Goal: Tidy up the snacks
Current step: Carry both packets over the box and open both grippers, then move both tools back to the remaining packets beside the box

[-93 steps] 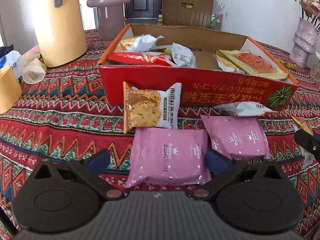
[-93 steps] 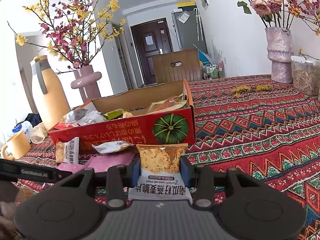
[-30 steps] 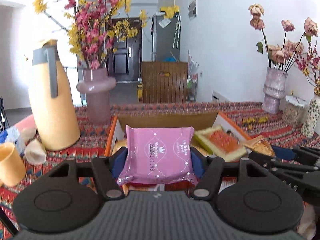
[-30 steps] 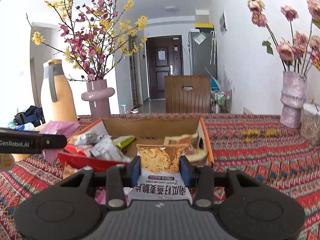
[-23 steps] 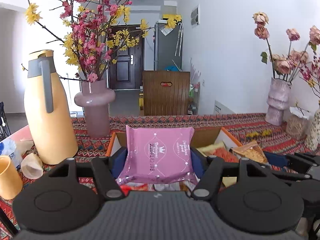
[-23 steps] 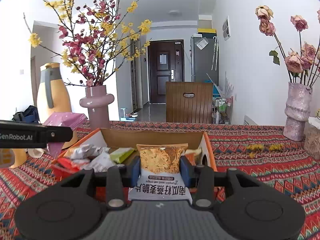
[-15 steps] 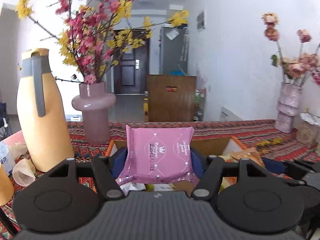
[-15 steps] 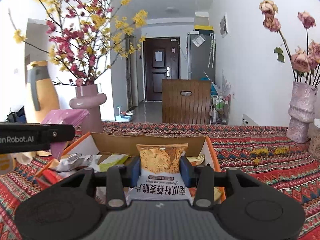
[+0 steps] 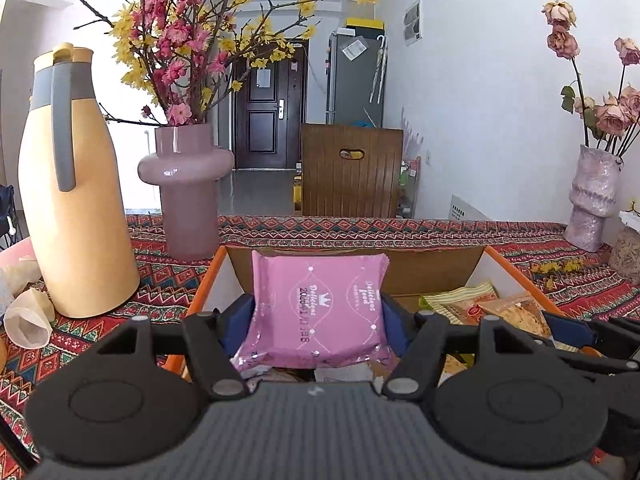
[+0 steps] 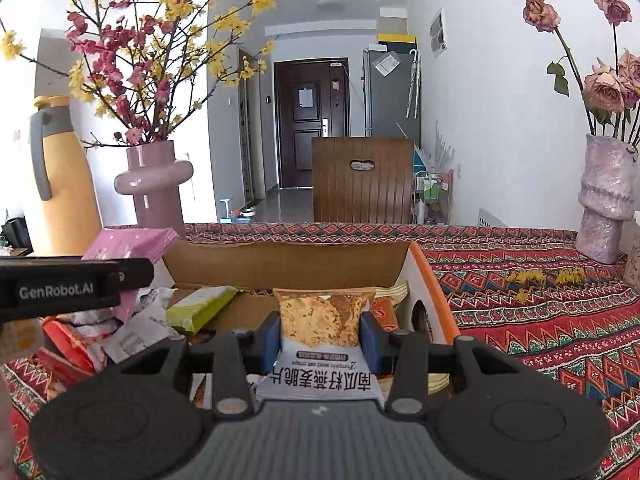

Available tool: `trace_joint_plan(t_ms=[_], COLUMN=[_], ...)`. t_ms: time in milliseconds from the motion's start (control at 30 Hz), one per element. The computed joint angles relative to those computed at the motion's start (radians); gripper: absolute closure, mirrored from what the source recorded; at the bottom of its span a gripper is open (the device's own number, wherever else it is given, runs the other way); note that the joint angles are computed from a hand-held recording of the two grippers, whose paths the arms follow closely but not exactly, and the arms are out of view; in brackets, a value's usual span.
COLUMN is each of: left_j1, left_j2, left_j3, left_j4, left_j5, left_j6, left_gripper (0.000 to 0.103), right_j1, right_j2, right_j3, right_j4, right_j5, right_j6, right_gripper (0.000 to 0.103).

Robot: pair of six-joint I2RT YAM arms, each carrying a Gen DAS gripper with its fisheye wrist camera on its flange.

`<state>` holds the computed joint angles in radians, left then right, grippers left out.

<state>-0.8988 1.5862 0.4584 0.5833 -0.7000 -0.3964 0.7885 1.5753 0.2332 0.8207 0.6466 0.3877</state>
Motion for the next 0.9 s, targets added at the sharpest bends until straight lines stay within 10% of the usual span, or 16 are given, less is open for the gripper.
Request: trace_joint_plan(t_ms=[267,333,433,733,900], left_j1=[-0.01,-0.013,-0.02,-0.083,-0.144], left_j2=[-0.022,-0.032,-0.05,-0.195,-0.345], left_j3=[-0.033,-0.042,-0.058,-0.035,-0.059], left_j4=[0.056,0.065,0.077,-0.158,-0.348], left_j5=[-0.019,-0.03,-0.049,-0.148,-0.188], left_j6=[0.0,-0.008,-0.017,-0.1,-0.152], left_gripper=[0.018,0.0,0.0,0.0,0.0], right_j1=[0.007,0.007,0.019,0.044,0.114], right_j2=[0.002,0.0,0.004,-0.072,-0.241], right_j3=[-0.006,-0.01,-0.026,-0.069,-0.071], right_j4=[0.005,0.009,0.048,0.07,-0.145], right_j5=[0.003,-0.002,0.028,0.065,0.108], right_j6=[0.004,0.01,0.013,0.017,0.063], right_gripper=[0.057,0.031,0.0,0.0,0.0])
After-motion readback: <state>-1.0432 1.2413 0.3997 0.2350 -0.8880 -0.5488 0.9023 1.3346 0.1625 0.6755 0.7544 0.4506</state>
